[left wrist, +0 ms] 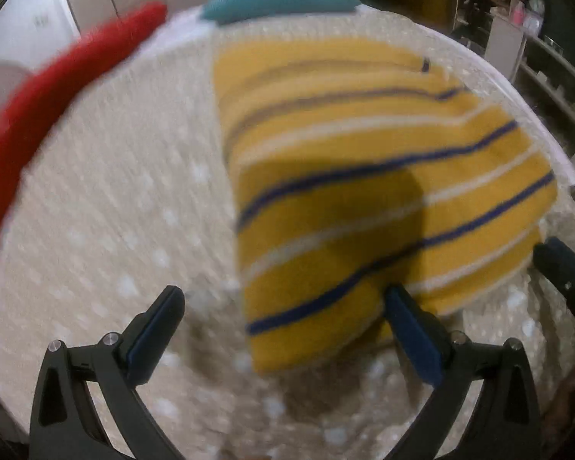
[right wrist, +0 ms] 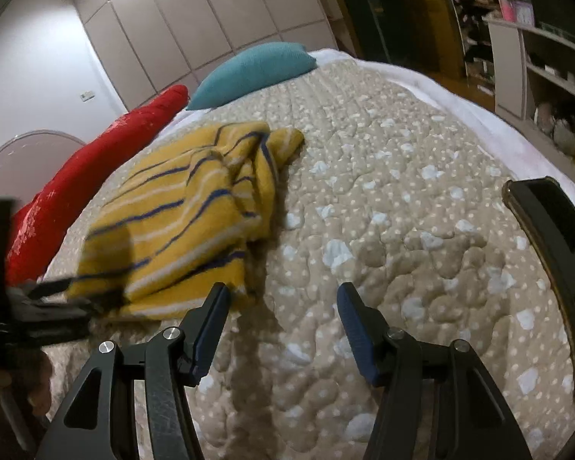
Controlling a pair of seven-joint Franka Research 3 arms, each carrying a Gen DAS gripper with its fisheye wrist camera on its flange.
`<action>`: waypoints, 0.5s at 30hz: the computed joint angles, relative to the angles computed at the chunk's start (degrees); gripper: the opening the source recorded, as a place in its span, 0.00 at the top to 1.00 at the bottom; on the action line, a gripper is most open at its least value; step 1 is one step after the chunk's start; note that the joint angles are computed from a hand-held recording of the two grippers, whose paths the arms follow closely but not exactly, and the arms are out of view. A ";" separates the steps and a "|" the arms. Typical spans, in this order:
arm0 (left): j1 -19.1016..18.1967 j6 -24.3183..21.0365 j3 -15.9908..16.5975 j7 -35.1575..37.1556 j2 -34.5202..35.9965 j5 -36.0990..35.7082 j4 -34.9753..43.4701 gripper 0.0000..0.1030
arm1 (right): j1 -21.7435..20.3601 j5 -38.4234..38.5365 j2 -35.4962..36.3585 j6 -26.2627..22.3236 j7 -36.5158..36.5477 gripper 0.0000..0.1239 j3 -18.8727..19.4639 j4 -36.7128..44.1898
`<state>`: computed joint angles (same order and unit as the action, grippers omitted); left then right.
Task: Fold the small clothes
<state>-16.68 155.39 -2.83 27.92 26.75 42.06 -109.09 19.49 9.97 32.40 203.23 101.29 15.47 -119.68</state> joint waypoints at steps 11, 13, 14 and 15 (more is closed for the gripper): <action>-2.41 7.09 1.06 -8.24 -8.46 9.35 -6.67 0.00 | 5.62 4.42 1.86 4.46 -5.06 0.43 -4.08 0.56; -1.79 4.55 -0.24 -5.11 -5.54 8.67 -0.87 0.00 | 4.45 3.65 2.15 5.21 -4.67 0.43 -3.03 0.43; -1.49 3.31 -0.65 -3.44 -3.28 7.65 2.57 0.00 | 3.65 2.93 2.35 5.81 -4.18 0.43 -2.33 0.27; -1.04 1.75 -1.17 -1.10 -0.23 5.78 6.69 0.00 | 2.93 2.18 2.50 6.38 -3.65 0.43 -1.73 0.06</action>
